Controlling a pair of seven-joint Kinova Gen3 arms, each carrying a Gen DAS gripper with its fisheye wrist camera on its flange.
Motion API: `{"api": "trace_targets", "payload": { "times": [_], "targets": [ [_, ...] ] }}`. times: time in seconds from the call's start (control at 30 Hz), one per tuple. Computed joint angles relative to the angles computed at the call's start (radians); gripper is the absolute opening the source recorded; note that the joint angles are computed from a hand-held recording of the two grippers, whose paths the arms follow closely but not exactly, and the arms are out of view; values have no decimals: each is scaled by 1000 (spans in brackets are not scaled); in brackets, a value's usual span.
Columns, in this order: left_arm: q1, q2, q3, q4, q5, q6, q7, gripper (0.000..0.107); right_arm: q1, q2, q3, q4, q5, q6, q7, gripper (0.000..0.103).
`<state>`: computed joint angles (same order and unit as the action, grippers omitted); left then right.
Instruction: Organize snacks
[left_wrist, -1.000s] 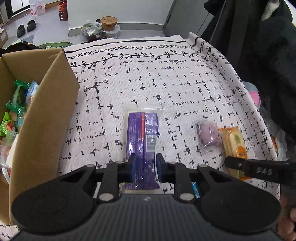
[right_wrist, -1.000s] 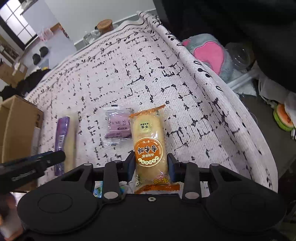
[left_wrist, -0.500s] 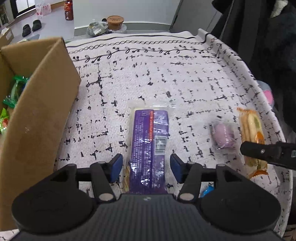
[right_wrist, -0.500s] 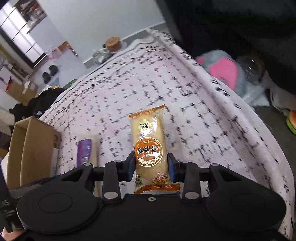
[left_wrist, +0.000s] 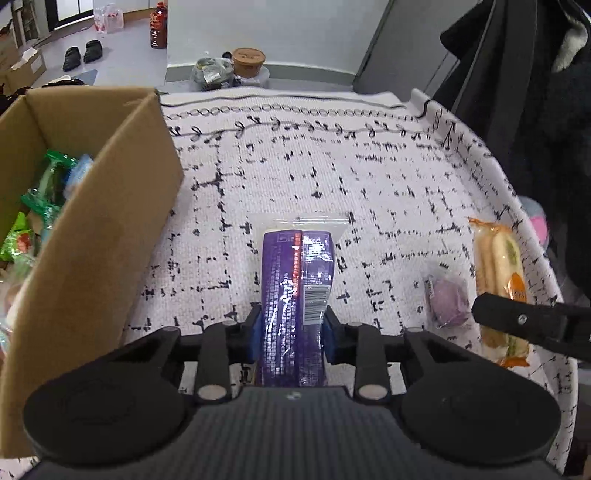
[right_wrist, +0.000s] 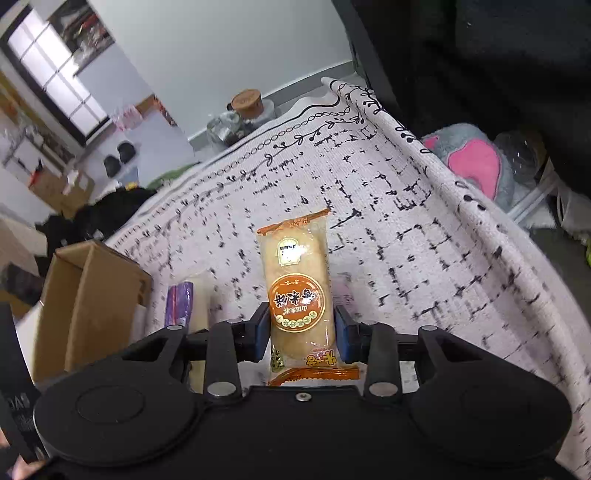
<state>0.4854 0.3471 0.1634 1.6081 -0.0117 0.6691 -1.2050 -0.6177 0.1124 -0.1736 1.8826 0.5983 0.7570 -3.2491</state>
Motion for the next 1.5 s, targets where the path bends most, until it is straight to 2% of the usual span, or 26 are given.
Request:
{"api": "trace_targets", "payload": {
  "times": [0.37, 0.6, 0.93, 1.13, 1.23, 1.5],
  "targets": [
    [-31, -86, 3, 12, 7, 6, -29, 30, -41, -20, -27, -3, 117, 7, -133, 35],
    [-39, -137, -3, 14, -25, 10, -21, 30, -67, -19, -39, -10, 187, 15, -219, 35],
    [-78, -190, -2, 30, -44, 22, -32, 30, -126, 21, -40, -54, 277, 26, -309, 35],
    [-114, -218, -4, 41, -34, 38, -66, 30, -175, 57, -32, -96, 326, 63, -359, 35],
    [-136, -226, -6, 44, -19, 45, -91, 30, -192, 76, -24, -119, 332, 65, -365, 35],
    [-196, -231, -22, 58, 31, 55, -160, 30, -233, 131, 2, -200, 317, 91, -287, 35]
  ]
}}
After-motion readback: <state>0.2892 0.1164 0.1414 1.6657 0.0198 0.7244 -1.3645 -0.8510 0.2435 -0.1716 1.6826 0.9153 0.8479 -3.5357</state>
